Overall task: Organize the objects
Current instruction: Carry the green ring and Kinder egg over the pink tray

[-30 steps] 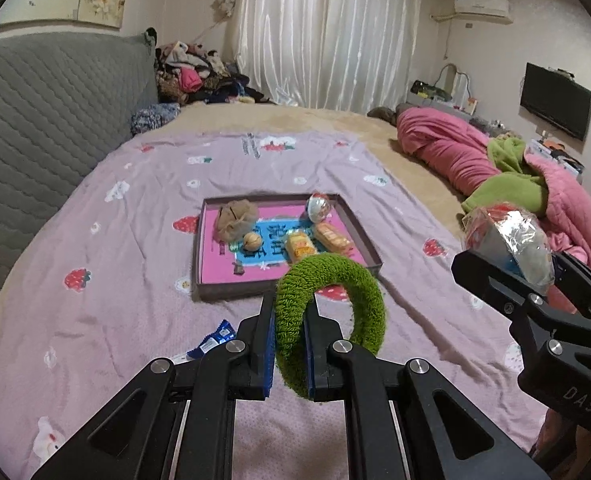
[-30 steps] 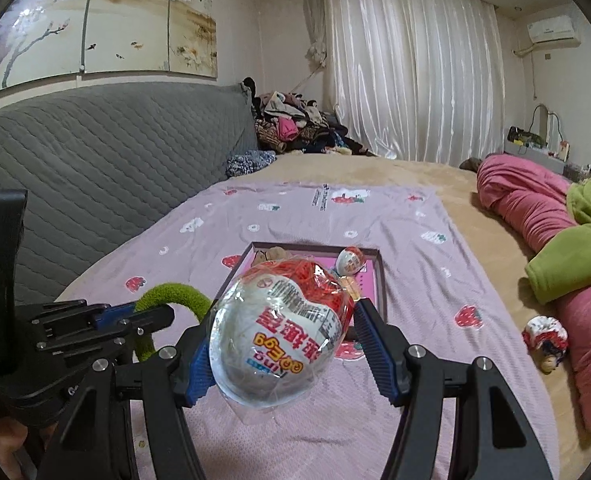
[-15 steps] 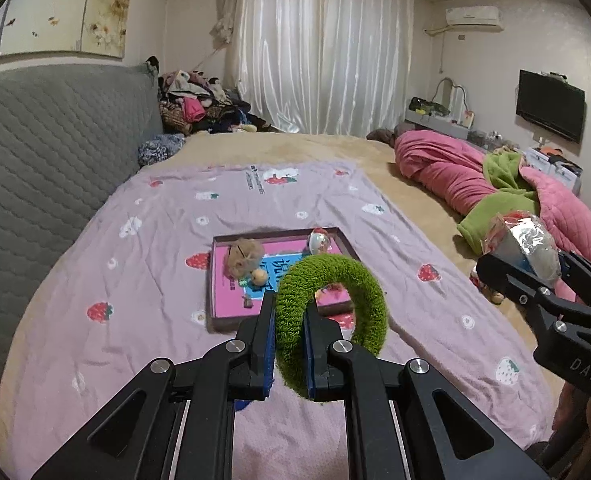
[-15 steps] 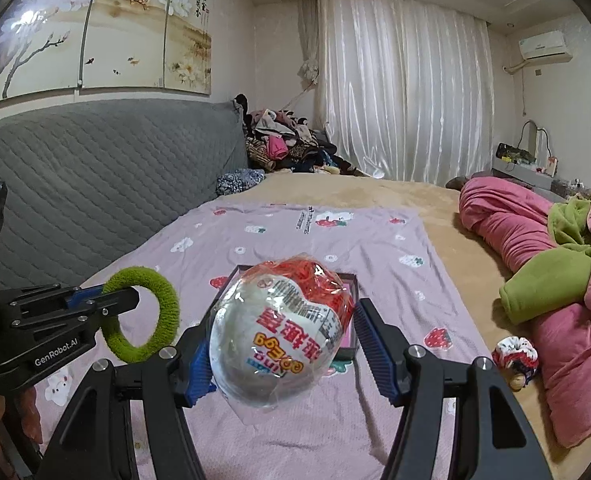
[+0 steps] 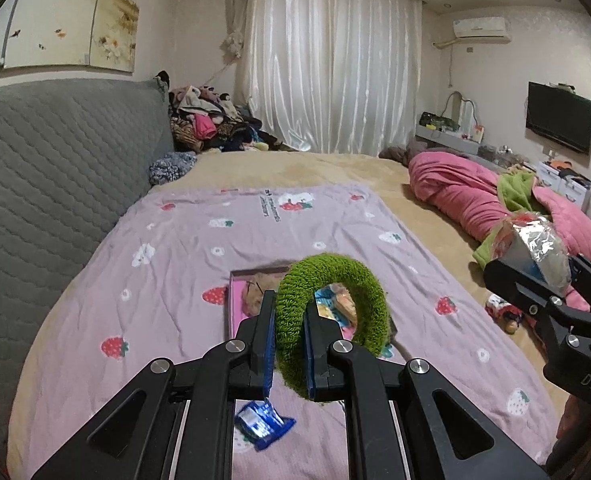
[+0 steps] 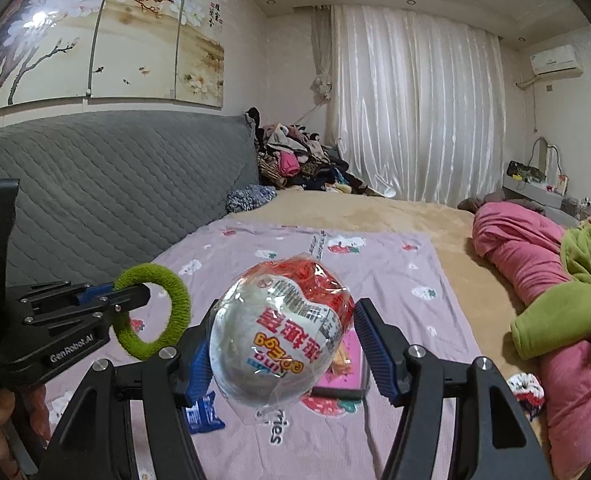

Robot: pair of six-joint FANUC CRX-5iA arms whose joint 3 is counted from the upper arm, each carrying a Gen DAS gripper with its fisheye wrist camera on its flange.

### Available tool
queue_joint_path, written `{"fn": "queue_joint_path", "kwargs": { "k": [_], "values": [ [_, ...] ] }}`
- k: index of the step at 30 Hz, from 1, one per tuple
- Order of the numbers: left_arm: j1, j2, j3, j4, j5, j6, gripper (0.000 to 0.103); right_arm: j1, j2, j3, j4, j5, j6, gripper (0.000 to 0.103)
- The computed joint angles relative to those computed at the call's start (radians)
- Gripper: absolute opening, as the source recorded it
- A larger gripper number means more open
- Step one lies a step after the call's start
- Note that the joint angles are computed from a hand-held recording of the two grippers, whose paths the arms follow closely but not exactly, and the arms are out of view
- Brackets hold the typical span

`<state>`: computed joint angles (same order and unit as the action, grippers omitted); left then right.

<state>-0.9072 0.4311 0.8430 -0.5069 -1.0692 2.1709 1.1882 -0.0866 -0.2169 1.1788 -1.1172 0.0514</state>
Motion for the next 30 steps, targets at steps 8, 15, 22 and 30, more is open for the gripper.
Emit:
{"fn": "queue_joint_path", "kwargs": {
  "k": [8, 15, 22, 30],
  "values": [
    [0.036, 0.060, 0.066, 0.003, -0.009, -0.025, 0.012, -0.073, 0.045, 0.039, 0.010, 0.088, 0.031, 0.064],
    [0.082, 0.116, 0.122, 0.049, 0.018, -0.055, 0.012, -0.119, 0.090, 0.077, 0.022, 0.148, 0.070, 0.064],
    [0.110, 0.188, 0.217, 0.067, 0.016, -0.095, 0.012, -0.179, 0.114, 0.086, 0.041, 0.218, 0.059, 0.064],
    [0.152, 0.268, 0.289, 0.120, 0.031, -0.109, 0.012, -0.247, 0.161, 0.093, 0.049, 0.301, 0.036, 0.064]
  ]
}}
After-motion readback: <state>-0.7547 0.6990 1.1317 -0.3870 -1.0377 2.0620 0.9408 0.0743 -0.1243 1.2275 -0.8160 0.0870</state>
